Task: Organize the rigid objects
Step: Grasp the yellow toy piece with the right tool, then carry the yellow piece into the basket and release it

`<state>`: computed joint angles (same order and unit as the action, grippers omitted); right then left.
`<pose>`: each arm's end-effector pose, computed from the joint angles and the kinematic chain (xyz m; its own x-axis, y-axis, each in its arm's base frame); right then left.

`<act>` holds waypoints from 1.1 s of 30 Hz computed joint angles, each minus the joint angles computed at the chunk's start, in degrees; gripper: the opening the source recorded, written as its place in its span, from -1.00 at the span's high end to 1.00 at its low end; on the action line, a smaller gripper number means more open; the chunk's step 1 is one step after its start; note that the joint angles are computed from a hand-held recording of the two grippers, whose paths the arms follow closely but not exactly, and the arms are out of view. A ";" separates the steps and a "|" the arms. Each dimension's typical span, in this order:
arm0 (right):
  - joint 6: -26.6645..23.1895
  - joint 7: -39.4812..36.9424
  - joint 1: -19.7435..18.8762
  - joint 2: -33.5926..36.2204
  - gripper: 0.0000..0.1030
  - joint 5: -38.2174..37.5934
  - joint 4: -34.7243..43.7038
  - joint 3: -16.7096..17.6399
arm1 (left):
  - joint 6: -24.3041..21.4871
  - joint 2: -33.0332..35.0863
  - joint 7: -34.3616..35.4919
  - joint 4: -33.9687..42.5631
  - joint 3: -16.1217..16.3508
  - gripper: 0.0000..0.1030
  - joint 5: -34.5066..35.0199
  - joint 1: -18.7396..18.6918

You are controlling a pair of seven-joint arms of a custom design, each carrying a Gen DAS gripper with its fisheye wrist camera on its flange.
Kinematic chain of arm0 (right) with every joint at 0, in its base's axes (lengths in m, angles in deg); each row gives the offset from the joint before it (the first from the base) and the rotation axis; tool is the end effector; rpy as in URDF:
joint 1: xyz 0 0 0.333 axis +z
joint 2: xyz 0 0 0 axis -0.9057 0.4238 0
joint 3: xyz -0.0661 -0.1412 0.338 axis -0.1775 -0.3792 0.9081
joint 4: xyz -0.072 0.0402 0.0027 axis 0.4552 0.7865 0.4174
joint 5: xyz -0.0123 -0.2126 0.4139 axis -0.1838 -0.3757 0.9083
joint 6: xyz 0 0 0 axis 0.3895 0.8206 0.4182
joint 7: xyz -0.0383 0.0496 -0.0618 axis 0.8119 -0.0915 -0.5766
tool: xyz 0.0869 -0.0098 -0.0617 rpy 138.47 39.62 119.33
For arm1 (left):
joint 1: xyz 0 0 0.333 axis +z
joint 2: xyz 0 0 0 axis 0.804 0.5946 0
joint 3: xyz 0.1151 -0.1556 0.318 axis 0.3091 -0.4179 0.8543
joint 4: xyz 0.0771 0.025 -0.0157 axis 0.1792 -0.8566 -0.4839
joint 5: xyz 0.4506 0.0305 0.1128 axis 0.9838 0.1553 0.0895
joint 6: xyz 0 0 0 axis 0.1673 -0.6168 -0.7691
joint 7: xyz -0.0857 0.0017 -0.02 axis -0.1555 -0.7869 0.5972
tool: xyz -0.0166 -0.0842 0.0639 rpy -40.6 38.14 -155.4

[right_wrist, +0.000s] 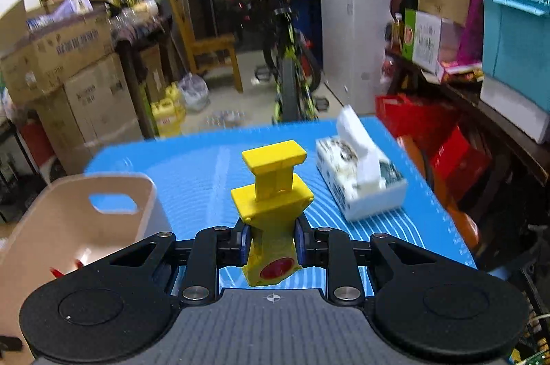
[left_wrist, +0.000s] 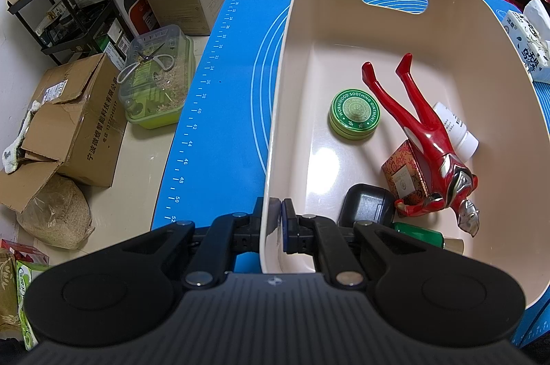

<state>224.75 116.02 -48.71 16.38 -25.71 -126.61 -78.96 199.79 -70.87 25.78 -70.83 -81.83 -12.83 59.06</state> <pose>0.5455 0.2628 0.5729 0.2384 -0.9603 -0.1447 -0.5747 -0.0194 -0.8181 0.4101 -0.0631 0.5732 0.3713 -0.9235 -0.0959 -0.8609 -0.3038 -0.4081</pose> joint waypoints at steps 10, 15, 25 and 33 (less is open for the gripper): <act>7.17 -3.55 3.22 -2.60 0.35 2.33 -0.53 -0.81 | 0.03 0.01 -0.18 -0.06 -0.09 0.80 0.11 -0.07; 7.64 -12.08 12.87 -2.74 0.35 9.64 -0.48 -7.24 | 0.08 0.00 -0.17 -0.11 -0.09 0.80 0.17 -0.07; 4.86 -29.00 24.00 -0.73 0.35 23.98 0.64 -11.58 | 0.10 -0.01 -0.07 -0.13 -0.03 0.80 0.22 -0.03; 0.24 -38.49 23.84 2.05 0.35 31.21 2.24 -7.97 | 0.13 -0.01 -0.13 -0.16 -0.08 0.81 0.21 -0.06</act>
<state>225.00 77.53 -24.87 18.43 5.50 -124.37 -86.92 199.92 -70.88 25.66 -70.99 -81.91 -12.62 59.01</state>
